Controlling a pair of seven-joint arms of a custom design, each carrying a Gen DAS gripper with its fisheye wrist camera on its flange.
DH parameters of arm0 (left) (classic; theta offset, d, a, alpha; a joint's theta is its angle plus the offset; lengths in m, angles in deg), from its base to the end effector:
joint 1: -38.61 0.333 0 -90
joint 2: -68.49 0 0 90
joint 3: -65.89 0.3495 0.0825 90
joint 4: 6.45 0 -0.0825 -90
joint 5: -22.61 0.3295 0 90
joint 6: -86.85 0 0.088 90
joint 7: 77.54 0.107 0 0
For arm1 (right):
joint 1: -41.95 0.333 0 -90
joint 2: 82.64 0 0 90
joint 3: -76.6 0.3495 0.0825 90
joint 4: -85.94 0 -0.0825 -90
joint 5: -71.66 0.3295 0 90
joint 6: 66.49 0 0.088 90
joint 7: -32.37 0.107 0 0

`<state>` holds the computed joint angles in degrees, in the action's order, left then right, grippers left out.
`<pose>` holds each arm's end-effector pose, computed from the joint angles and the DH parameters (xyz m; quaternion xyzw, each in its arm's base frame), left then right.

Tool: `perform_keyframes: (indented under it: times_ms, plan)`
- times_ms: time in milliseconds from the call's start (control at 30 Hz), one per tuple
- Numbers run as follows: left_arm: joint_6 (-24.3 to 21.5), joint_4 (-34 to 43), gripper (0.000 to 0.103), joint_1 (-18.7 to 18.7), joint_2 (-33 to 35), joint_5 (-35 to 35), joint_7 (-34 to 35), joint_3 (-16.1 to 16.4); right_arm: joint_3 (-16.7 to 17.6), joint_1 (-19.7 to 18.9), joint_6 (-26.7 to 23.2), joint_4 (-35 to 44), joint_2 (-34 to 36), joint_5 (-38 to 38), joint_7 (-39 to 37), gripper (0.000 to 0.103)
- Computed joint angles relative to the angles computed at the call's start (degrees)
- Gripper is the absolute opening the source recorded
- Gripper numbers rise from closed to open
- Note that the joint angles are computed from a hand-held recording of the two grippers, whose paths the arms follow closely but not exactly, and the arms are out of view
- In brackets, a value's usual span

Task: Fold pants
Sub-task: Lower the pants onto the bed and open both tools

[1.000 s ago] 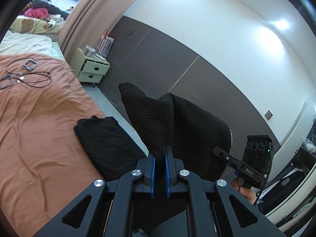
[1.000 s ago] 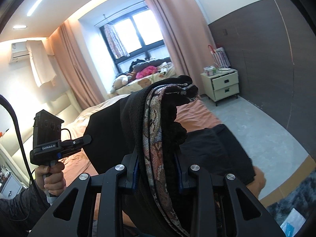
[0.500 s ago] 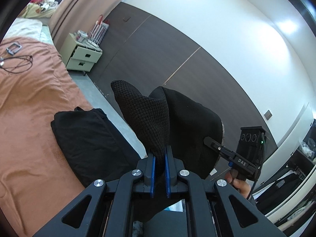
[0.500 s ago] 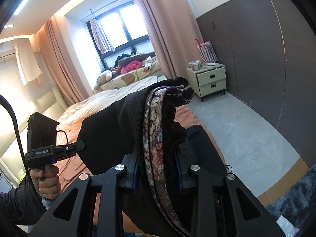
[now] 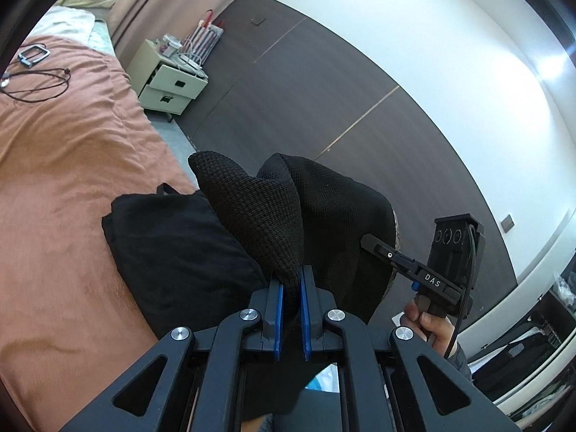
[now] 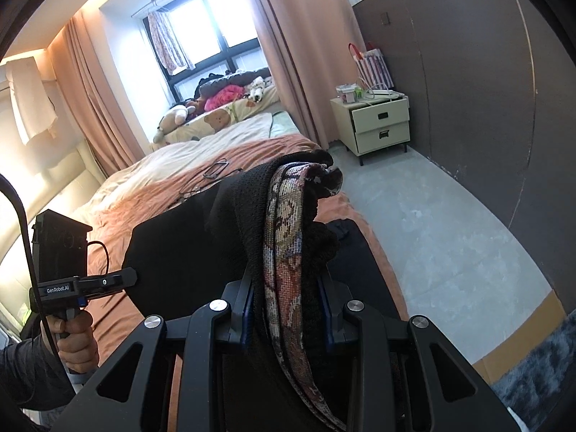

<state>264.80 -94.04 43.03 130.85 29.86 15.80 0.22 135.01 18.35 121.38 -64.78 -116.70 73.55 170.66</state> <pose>0.6016 -0.4283 0.4013 0.4507 -0.6926 0.5406 0.1581 0.2981 0.2865 0.5249 -0.5820 0.6339 -0.2579 0.4393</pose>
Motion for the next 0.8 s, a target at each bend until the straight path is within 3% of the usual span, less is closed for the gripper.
perform_keyframes:
  times_ms: [133,233,300,433,500,567,667,767,800]
  plan:
    - [-1.8,4.4,0.008,-1.0,2.4,-0.8,1.2,0.4,-1.2,-0.3,-1.9,1.6,2.1,-1.6,-1.8,0.026]
    - [-3.2,7.8,0.008,-2.0,4.2,-2.5,2.8,0.8,0.7,-3.1,-3.1,3.7,3.4,-2.8,-1.9,0.026]
    - [-5.0,11.5,0.009,-4.5,4.0,-4.1,2.7,4.4,3.5,-6.8,-5.1,5.4,4.4,-3.7,-1.3,0.032]
    - [-14.3,21.6,0.009,-10.7,5.0,-8.4,-2.0,13.8,8.2,-12.2,-13.0,8.0,6.7,-5.6,3.5,0.066]
    - [-15.4,23.2,0.010,-11.6,5.7,-10.0,-2.0,15.5,7.1,-10.5,-12.7,6.5,6.1,-6.0,5.6,0.069]
    - [-16.1,24.1,0.016,-11.1,7.0,-12.0,-0.3,14.6,5.6,-8.4,-13.8,5.6,5.0,-6.6,7.2,0.076]
    - [-16.9,26.5,0.029,-12.4,7.4,-13.8,0.5,16.4,1.8,-3.8,-14.0,3.6,3.7,-7.6,8.5,0.076]
    - [-18.6,31.0,0.033,-14.5,8.2,-15.5,0.9,18.4,-1.4,1.0,-14.4,1.6,0.8,-6.6,9.1,0.076]
    - [-19.6,33.9,0.033,-15.8,9.0,-16.0,0.4,19.4,-1.0,0.3,-13.9,1.8,1.3,-9.2,11.3,0.076]
